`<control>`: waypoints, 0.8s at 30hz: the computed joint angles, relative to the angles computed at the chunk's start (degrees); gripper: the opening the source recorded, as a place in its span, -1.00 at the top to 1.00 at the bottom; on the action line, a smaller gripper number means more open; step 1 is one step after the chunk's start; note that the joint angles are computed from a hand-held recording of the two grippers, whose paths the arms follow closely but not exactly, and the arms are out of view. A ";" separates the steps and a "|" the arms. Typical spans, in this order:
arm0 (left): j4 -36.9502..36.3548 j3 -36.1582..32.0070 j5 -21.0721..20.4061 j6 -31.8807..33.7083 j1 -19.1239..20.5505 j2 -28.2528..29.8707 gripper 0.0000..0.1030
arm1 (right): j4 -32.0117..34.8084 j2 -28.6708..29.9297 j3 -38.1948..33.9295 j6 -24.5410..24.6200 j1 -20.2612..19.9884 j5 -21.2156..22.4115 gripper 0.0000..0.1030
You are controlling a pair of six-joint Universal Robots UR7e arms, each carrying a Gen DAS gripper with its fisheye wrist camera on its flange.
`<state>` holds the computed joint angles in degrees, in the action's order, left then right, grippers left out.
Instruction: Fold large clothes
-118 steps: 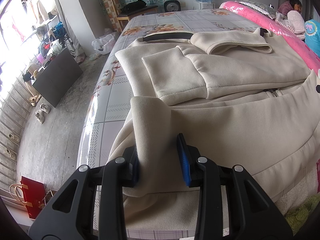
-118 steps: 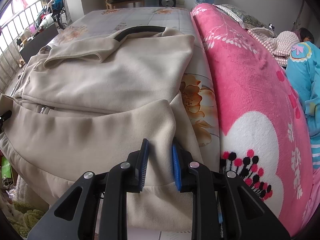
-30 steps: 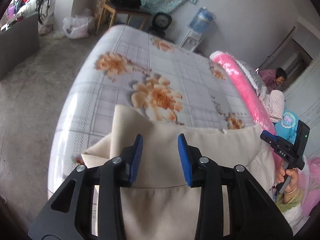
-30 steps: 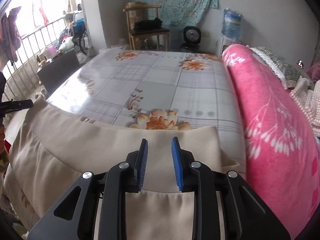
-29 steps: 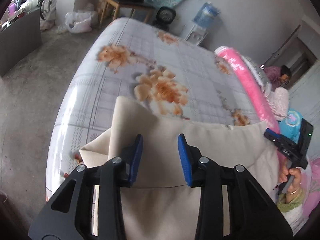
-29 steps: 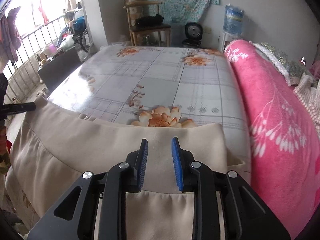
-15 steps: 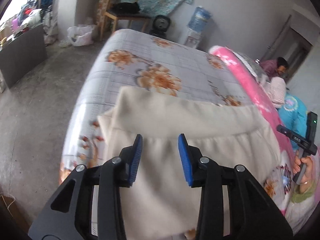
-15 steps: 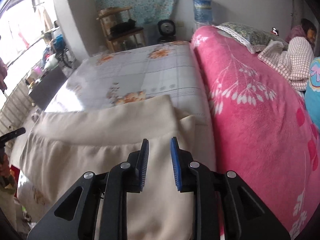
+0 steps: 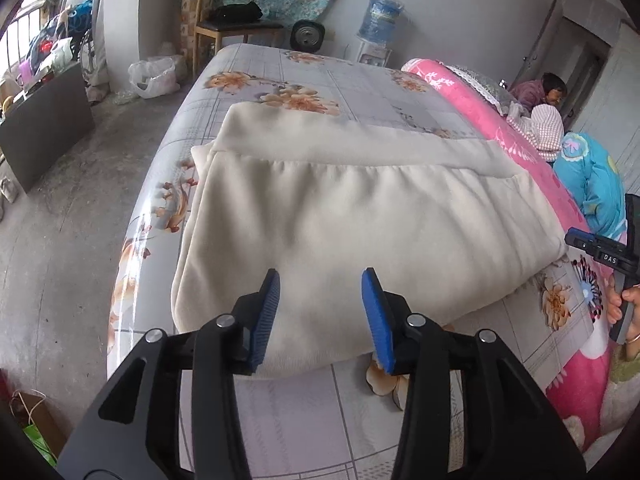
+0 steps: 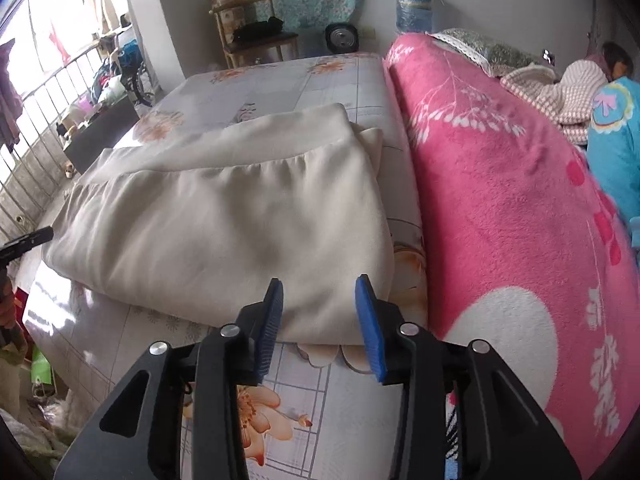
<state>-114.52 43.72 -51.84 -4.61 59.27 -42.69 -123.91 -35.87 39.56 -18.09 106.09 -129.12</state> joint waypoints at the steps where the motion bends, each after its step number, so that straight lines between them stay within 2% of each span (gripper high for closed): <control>1: 2.05 0.49 1.66 -1.25 -0.19 -0.12 0.19 | -0.21 0.27 0.72 -1.58 -0.09 -2.36 0.25; 2: 2.43 1.16 3.34 -1.51 -0.05 -0.03 0.14 | -2.62 0.09 2.66 -5.08 -0.32 -4.11 0.25; 3: 0.42 2.26 3.35 -0.22 -0.05 -0.40 0.13 | -4.34 -0.15 3.78 -7.13 -0.66 -4.27 0.13; 5: -0.54 3.24 4.60 0.02 -0.07 -0.98 0.13 | -5.37 -0.96 4.95 -7.11 -0.53 -5.10 0.02; 7: -0.55 4.05 6.58 -0.65 -0.44 -1.76 0.16 | -6.71 -1.29 5.99 -9.43 0.25 -8.51 -0.05; 9: -1.05 5.28 6.55 -0.50 -0.72 -3.05 0.16 | -10.88 -0.83 7.12 -13.66 1.10 -14.83 -0.05; 10: -1.33 5.64 6.49 -0.09 -0.88 -3.40 0.16 | -11.36 -0.90 7.22 -14.02 1.35 -15.84 -0.05; 12: -2.26 6.52 5.96 1.01 -1.47 -4.05 0.16 | -12.29 -1.31 7.27 -13.16 2.00 -14.79 -0.05; 15: -4.25 6.06 3.74 3.25 -2.24 -3.28 0.08 | -16.06 -1.32 7.68 -12.93 3.41 -9.62 -0.06; 16: -4.89 5.55 3.14 3.85 -2.47 -2.57 0.01 | -16.44 -0.72 7.11 -12.18 3.79 -7.74 -0.09; 19: -5.19 2.42 2.81 4.62 -3.18 1.05 0.00 | -13.88 2.19 3.77 -7.33 4.12 -1.59 -0.22; 22: -3.61 -0.06 4.92 3.87 -3.70 4.50 -0.12 | -9.94 5.58 0.36 -3.37 3.58 1.53 -0.23; 24: -1.78 -0.29 8.62 3.07 -3.57 6.28 -0.16 | -5.67 8.15 -2.41 -0.66 2.88 -0.44 -0.24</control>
<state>-116.30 43.43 -43.21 -1.54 55.70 -36.41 -129.58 -27.72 37.15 -18.74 108.97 -129.56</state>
